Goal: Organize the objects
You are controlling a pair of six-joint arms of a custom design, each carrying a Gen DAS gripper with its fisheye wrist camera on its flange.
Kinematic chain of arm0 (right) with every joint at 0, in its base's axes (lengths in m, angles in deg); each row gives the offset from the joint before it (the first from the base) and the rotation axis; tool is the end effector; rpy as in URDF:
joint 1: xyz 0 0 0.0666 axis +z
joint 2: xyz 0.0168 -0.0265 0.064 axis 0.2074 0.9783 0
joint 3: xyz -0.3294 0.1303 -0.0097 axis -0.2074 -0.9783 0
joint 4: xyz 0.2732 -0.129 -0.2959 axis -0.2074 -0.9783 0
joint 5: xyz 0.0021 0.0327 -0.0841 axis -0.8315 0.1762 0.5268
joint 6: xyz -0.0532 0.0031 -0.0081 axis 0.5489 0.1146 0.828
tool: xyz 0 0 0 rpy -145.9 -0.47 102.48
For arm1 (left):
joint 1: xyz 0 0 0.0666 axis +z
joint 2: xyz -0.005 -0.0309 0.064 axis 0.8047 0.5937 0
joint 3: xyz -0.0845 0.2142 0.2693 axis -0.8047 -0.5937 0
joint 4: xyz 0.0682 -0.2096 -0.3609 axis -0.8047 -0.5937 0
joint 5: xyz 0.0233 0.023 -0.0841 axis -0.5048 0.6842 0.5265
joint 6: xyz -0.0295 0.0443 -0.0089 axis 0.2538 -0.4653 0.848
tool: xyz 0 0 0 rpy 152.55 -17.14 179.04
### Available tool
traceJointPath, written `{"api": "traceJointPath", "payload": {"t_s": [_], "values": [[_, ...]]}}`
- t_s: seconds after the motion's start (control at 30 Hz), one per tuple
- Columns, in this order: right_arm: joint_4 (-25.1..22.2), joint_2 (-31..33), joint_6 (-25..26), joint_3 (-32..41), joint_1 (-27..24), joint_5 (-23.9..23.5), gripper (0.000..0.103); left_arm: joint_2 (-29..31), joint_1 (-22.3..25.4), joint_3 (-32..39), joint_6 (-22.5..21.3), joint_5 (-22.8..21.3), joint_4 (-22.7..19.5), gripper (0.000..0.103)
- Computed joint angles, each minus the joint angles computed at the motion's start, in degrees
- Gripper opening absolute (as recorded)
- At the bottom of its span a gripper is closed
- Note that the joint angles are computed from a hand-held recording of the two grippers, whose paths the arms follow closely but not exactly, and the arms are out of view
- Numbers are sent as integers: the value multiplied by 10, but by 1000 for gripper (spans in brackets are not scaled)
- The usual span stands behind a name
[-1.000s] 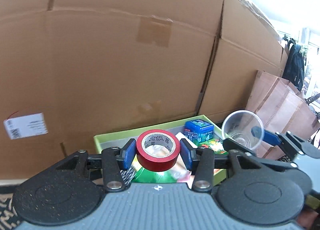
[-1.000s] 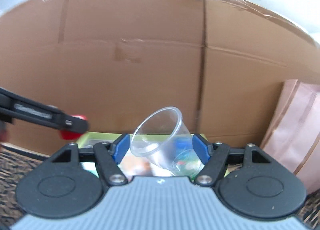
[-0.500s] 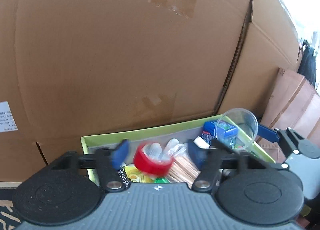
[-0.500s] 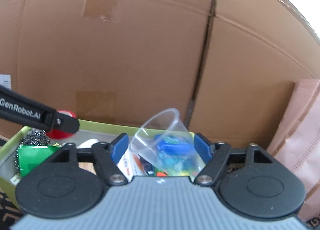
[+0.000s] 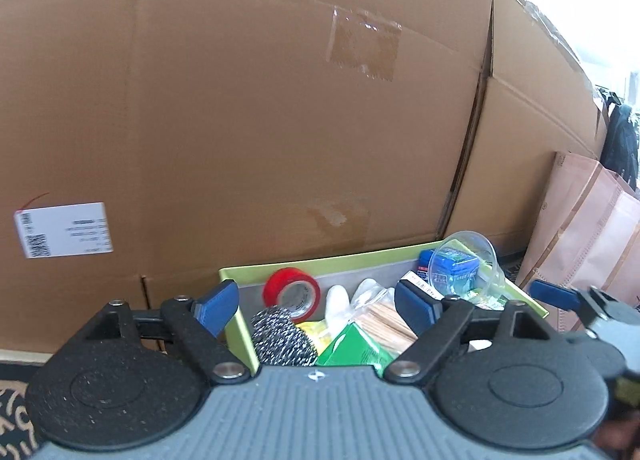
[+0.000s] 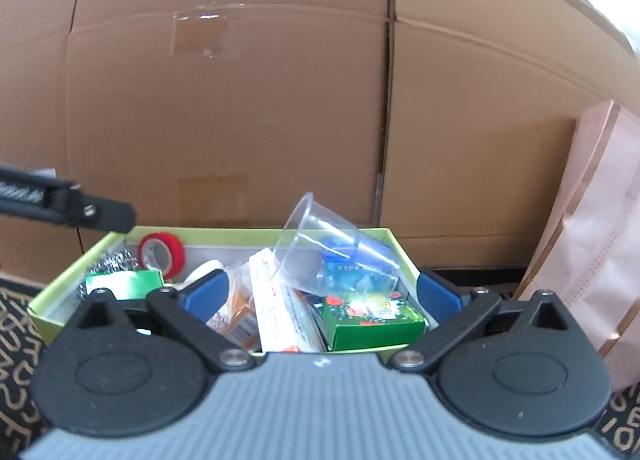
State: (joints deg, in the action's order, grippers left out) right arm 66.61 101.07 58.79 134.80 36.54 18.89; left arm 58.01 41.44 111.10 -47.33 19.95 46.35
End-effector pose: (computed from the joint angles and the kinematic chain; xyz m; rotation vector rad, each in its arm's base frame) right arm 0.5402 0.2259 0.3541 0.1293 1.8839 -0.1271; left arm 0.6301 -0.1458 0.3712 0.3511 1.9386 -0.4351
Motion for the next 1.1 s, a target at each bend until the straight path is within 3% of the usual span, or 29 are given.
{"api": "traceJointPath", "payload": {"t_s": [0.13,0.23,0.3,0.5,0.63,0.8,0.93,1.1], "values": [[-23,35,-9,51,-10,-62,96,-18,0,-16,-1,-11,9,89],[0,42,35,52,2,-75,96,-32,1,-32,-15,-24,21,90],[4,39,37,47,6,-92,95,-38,0,-39,-16,-27,23,90],[17,-11,5,-16,21,-60,95,-71,4,-79,-5,-27,18,94],[11,-71,8,-75,40,-27,102,-105,-1,-120,8,-37,6,95],[-68,-139,-35,-112,74,19,103,-154,-21,-175,13,-87,-33,97],[-149,-172,-61,-113,85,29,103,-193,-41,-220,19,-137,-53,97],[-197,-196,-67,-117,98,48,103,-223,-61,-243,19,-192,-89,97]]}}
